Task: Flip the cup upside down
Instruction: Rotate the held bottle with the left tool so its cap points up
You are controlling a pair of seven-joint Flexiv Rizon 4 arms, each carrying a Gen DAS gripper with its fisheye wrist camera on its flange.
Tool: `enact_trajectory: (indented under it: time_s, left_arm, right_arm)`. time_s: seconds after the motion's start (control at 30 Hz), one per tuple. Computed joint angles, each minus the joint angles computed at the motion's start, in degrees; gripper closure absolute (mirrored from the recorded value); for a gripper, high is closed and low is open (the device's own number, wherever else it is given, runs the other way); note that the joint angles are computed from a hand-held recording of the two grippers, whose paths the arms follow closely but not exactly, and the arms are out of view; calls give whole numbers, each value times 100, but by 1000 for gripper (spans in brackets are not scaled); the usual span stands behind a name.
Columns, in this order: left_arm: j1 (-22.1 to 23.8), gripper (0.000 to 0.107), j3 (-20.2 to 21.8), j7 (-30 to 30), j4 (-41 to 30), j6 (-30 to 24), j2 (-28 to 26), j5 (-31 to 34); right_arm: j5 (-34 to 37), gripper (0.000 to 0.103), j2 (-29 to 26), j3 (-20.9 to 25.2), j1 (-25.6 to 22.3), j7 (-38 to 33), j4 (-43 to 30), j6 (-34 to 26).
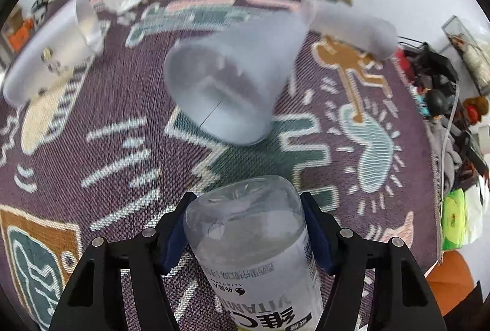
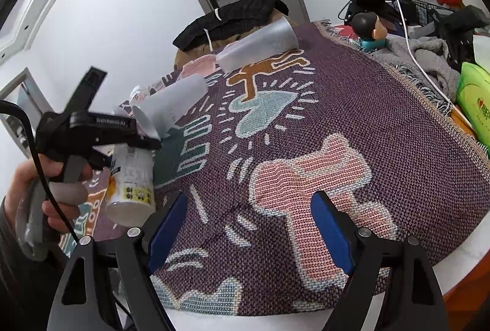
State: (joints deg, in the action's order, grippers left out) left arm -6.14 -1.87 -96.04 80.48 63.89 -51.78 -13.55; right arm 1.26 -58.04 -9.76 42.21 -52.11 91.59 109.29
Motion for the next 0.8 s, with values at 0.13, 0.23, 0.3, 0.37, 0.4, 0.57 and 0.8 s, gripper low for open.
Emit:
enact_trajectory:
  time_s: [0.13,0.23,0.3,0.37,0.4,0.57,0.8]
  left_arm:
    - [-97,39,15,184,397,680,315,200]
    - [-288,39,211,137,756,1387,559,388]
    - [-419,39,390,105,854,1743,636,515]
    - [-679,39,750,-45,923,2052,675,663]
    - [-839,39,969,-144,948,2220,675,742]
    - [-1944,39,2514,-696,1019,2949,489,970]
    - [-2529,39,3357,-696,1132,3781,-1,493]
  right_arm:
    - [53,20,20,-23,17,3,24,27]
    - [100,20,39,-59,48,17,39,31]
    - [110,20,52,-80,70,7,49,34]
    - [123,20,64,-114,109,-12,61,44]
    - [131,20,69,-133,132,-22,66,43]
    - [177,20,77,-237,249,-66,75,19]
    - [157,20,34,-236,242,-24,14,-73]
